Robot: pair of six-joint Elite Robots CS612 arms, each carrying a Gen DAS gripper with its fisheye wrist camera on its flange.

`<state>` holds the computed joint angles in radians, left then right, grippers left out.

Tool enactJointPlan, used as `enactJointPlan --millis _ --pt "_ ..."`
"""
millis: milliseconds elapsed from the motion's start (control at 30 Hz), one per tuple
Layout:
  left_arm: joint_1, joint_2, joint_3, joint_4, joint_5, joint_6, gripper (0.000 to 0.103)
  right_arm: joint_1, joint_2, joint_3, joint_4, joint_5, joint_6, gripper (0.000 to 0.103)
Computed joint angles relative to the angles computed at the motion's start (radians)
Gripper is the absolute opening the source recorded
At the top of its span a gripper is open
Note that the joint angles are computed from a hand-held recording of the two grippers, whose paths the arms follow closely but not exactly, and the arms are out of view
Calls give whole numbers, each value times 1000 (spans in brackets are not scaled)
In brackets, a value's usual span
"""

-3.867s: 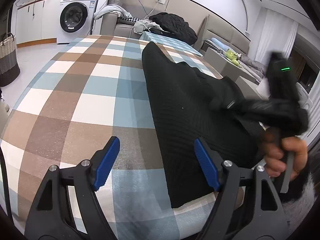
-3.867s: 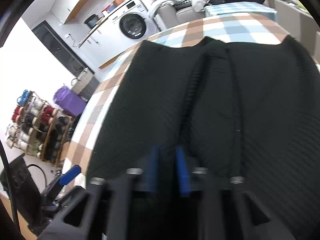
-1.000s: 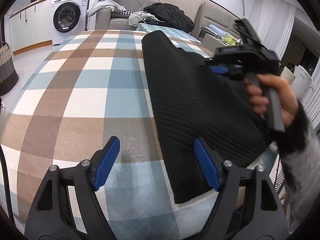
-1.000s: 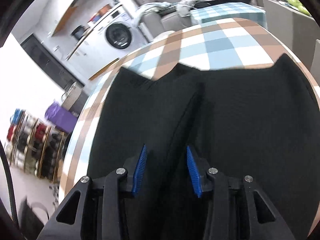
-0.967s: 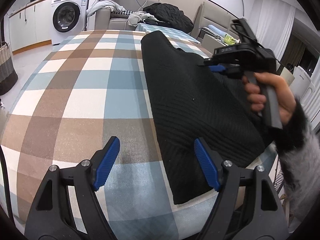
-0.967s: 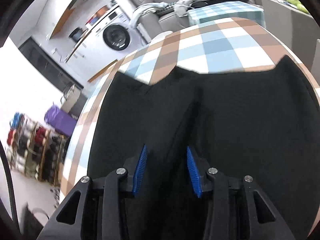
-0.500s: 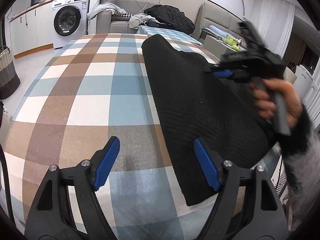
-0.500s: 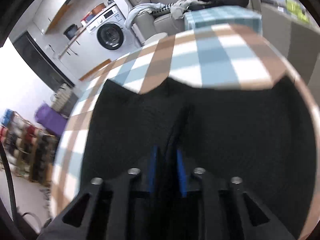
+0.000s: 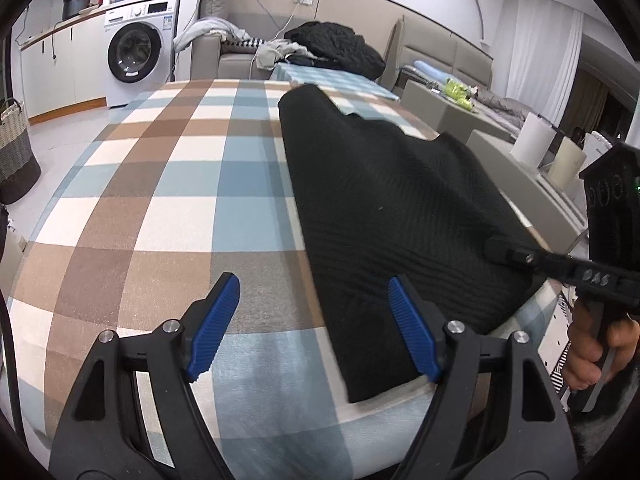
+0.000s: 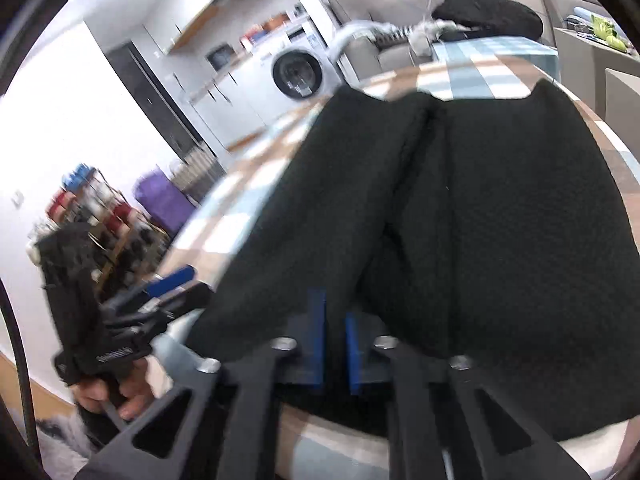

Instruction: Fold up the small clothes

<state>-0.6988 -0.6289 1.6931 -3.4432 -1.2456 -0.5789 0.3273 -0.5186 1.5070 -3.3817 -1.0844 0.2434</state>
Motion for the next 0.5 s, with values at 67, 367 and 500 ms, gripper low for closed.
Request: enactJointPlan --millis 67,367,500 --pt "-2 3 2 -37 -23 15 75 -5 -8 20 -45 14 -7 6" --pt "-7 12 -10 -15 -64 38 75 14 -12 5 76 -111 -66 9" --pt "-6 11 -13 7 -80 32 75 0 -9 15 97 -75 -25 12"
